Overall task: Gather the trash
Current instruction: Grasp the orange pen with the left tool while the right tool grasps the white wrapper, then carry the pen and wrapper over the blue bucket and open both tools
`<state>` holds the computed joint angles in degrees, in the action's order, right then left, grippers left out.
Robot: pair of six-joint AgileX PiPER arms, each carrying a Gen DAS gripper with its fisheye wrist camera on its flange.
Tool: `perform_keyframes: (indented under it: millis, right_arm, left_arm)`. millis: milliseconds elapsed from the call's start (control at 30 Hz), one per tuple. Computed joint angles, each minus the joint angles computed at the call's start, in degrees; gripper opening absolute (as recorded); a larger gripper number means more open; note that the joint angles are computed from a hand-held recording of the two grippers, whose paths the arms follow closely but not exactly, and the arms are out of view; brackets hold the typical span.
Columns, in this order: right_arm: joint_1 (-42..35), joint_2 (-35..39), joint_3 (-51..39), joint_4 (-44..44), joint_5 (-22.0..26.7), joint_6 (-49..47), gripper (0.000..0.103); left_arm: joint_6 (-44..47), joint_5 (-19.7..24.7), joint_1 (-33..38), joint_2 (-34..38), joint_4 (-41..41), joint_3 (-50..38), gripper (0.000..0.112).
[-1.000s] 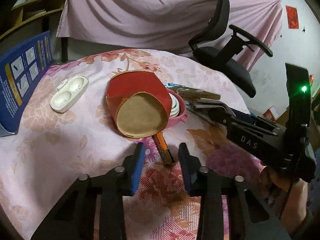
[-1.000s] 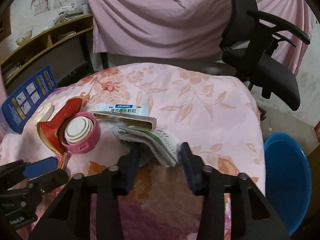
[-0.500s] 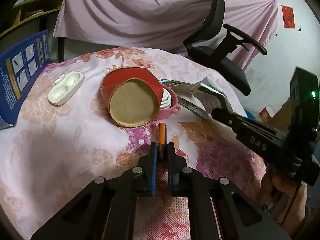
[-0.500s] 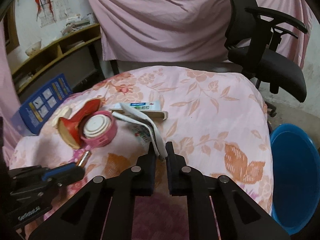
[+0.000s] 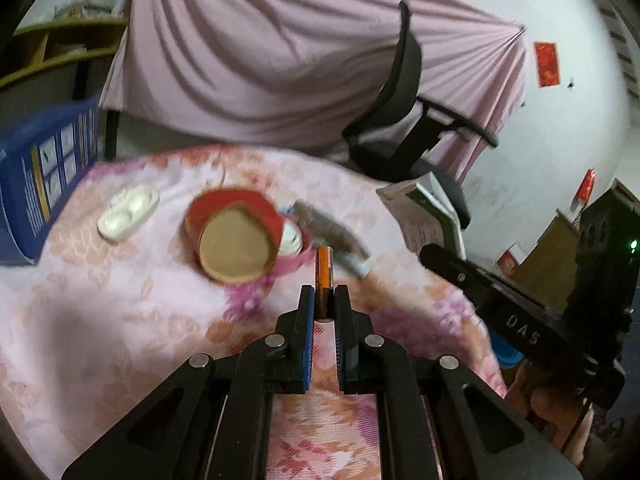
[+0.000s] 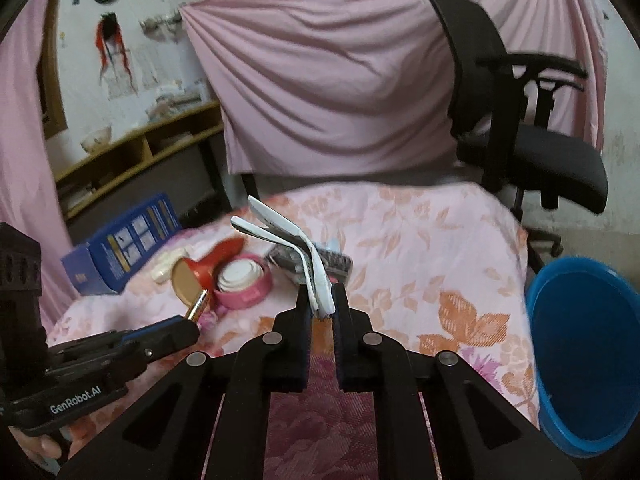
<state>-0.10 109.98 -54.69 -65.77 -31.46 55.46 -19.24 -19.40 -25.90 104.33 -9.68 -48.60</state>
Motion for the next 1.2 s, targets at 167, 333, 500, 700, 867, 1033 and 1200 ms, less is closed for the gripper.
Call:
perform_keyframes:
  millis: [167, 333, 500, 700, 867, 1033, 1200]
  right_arm:
    - [-1.1, -2.9, 5.9, 11.9, -6.4, -13.0, 0.007]
    - [-1.4, -5.0, 11.0, 20.6, -12.6, -22.6, 0.007]
    - [-2.3, -6.1, 14.2, 23.9, -18.4, -26.3, 0.007]
    - [-4.2, -7.2, 17.1, 26.4, -24.8, -28.2, 0.007]
    - [-6.0, -9.2, 19.4, 29.9, -28.8, -30.4, 0.008]
    - [-10.1, -11.4, 21.8, 31.4, -33.3, -32.1, 0.008]
    - [-14.4, -12.2, 22.0, 32.9, -35.6, -31.1, 0.008]
  left_arm:
    - [10.8, -10.2, -4.0, -2.2, -11.0, 4.2, 0.007]
    - [17.0, -18.7, -7.3, -3.0, -17.6, 7.0, 0.007]
    - [18.4, -23.6, -8.6, -3.0, -19.4, 7.8, 0.007]
    - [20.1, -28.5, -10.8, -3.7, -21.7, 8.3, 0.007]
    - [22.7, -30.2, -12.4, -4.4, -22.6, 6.1, 0.007]
    - [26.0, -28.1, -14.0, -4.6, -22.3, 1.5, 0.007]
    - [31.5, -25.8, -16.2, -2.9, -23.1, -4.9, 0.007]
